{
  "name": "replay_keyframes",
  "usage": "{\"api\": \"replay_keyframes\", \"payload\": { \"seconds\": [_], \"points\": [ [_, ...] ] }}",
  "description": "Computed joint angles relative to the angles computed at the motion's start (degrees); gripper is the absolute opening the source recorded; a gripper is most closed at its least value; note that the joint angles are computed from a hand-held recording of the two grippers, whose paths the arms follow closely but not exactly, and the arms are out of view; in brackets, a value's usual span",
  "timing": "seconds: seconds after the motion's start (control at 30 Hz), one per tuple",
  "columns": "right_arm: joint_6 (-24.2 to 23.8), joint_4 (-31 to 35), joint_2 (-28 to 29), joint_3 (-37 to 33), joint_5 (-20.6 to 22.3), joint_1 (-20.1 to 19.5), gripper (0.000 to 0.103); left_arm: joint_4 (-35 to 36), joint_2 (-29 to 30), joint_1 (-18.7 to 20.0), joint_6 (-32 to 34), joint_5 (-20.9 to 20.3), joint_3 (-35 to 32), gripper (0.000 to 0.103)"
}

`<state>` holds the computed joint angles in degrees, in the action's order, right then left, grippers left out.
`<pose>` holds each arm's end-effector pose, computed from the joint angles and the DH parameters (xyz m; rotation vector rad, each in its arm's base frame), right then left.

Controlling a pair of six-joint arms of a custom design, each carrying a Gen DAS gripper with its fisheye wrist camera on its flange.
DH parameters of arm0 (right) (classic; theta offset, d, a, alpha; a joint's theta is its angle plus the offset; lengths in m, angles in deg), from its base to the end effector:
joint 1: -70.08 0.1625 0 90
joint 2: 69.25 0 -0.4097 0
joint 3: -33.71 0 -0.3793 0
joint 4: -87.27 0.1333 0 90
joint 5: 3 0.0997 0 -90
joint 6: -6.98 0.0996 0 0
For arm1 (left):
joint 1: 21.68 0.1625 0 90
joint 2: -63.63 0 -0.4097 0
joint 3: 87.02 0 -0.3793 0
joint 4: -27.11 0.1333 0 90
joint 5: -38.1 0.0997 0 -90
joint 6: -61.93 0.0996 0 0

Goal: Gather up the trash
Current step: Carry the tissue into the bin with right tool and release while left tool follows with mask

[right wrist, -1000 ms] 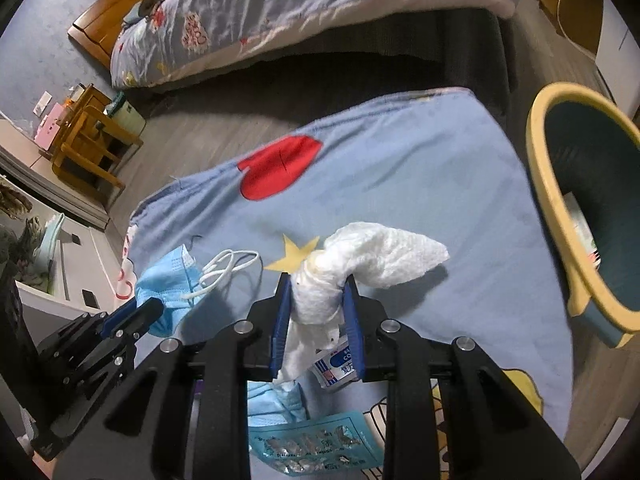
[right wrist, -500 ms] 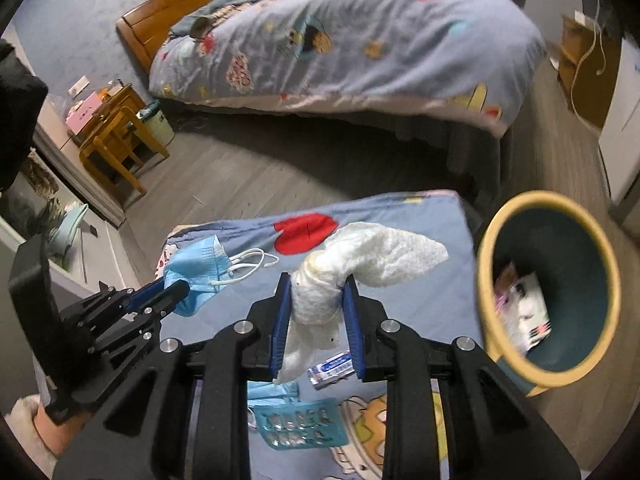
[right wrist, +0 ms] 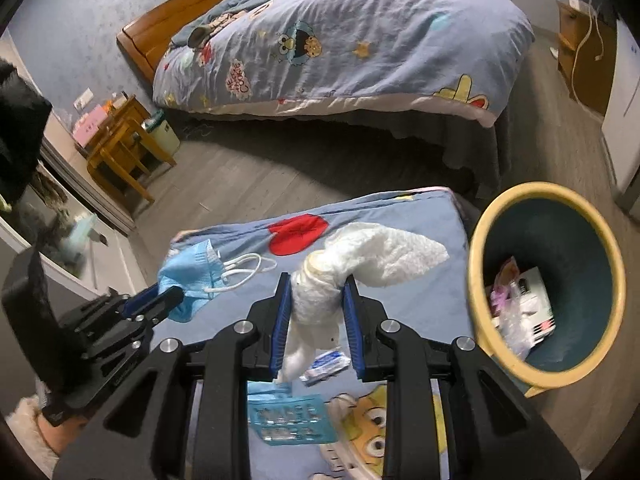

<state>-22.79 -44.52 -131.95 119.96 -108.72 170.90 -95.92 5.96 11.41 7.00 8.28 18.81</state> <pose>0.2284 -0.6286 0.3152 0.9117 -2.6438 0.3792 -0.3454 -0.4873 0.1523 0.2071 2.1944 -0.8912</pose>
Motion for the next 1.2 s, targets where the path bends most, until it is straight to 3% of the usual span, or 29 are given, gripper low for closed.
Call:
{"api": "replay_keyframes", "payload": {
  "seconds": [0.1,0.4,0.67,1.2],
  "points": [
    [-1.8,-0.7,0.2,-0.4,-1.3,-0.2,0.025,-1.7,1.7,0.1,2.2,-1.2,-1.0,0.017],
    [-2.4,1.9,0.9,-4.7,0.0,-1.8,0.025,-1.5,6.9,0.2,7.2,-3.1,-5.8,0.017],
    [-1.9,2.1,1.1,-8.4,0.5,-3.8,0.025,-7.2,12.5,1.2,12.7,-4.7,-12.0,0.017],
    [2.3,-0.8,4.2,-16.3,-5.7,-9.8,0.025,-13.0,23.8,1.7,28.9,-8.0,-26.3,0.017]
  ]
}}
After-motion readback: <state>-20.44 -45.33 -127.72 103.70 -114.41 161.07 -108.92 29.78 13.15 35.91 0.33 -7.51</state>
